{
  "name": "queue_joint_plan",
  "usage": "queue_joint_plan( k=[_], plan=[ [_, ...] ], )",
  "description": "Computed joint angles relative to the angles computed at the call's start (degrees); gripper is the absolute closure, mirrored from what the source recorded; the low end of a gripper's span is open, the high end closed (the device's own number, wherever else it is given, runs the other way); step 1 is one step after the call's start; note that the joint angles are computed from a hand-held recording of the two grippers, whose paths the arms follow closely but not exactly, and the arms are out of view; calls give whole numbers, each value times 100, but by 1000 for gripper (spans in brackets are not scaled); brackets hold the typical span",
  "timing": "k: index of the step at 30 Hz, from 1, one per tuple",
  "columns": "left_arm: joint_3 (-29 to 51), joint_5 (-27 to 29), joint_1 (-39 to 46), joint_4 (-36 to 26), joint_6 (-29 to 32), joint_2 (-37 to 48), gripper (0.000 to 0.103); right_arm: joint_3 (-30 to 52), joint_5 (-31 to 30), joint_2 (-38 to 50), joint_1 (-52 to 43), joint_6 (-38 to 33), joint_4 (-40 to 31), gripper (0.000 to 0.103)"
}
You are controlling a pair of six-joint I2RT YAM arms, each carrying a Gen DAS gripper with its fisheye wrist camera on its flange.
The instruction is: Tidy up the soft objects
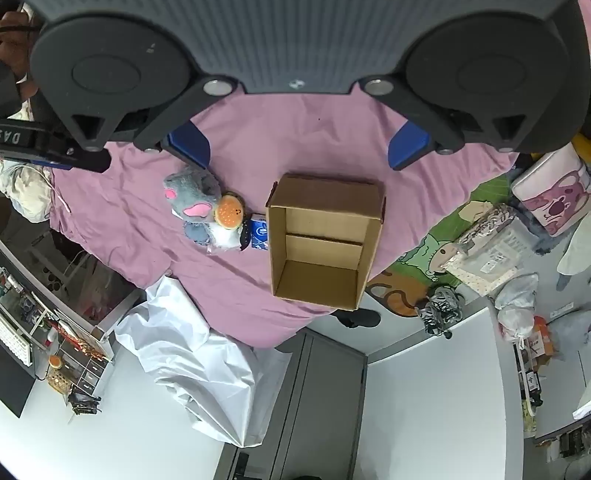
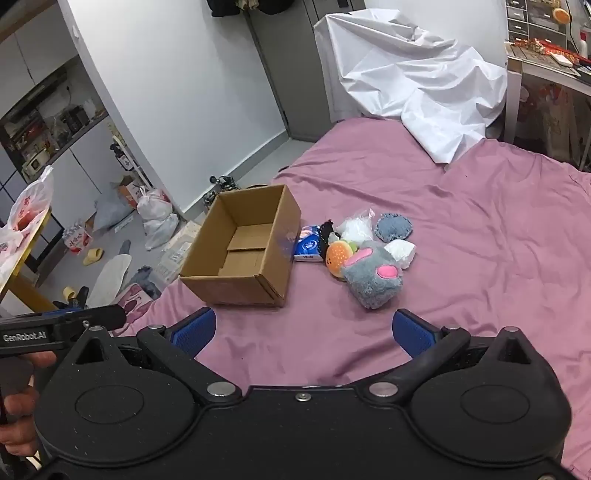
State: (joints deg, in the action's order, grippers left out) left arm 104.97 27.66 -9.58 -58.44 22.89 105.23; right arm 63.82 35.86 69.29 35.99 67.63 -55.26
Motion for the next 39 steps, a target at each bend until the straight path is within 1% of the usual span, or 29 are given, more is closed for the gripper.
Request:
queue_joint_plan(
  k=[2,3,4,7,8,9,15,22,26,39],
  plan=[
    [26,-36,-17,23,-55,10,1,-20,13,8,40,21,-2,0],
    [41,-59,-31,42,-91,14,1,192,4,51,19,-46,-166,0],
    [41,136,111,-1,6,3,1,208,10,50,26,-51,-176,0],
    [171,160,129,-107,71,50,1,192,-11,12,25,-123,-144,0],
    [133,155,129,-61,72,25,1,301,68,52,144,-15,-285,0],
    [-193,127,76,100,-4,-160,1,316,60,57,146,-10,-300,0],
    [-319,96,58,180,-18,-268,1,286,157,61,260,67,-340,0],
    [-356,80,105,162,35,-353,1,231,125,-6,205,-86,-230,0],
    [-342,93,109,153,9,-366,1,268,231,60,308,11,-288,0],
    [-458,115,110,194,2,-425,1,263,288,63,321,128,-331,0]
  ],
)
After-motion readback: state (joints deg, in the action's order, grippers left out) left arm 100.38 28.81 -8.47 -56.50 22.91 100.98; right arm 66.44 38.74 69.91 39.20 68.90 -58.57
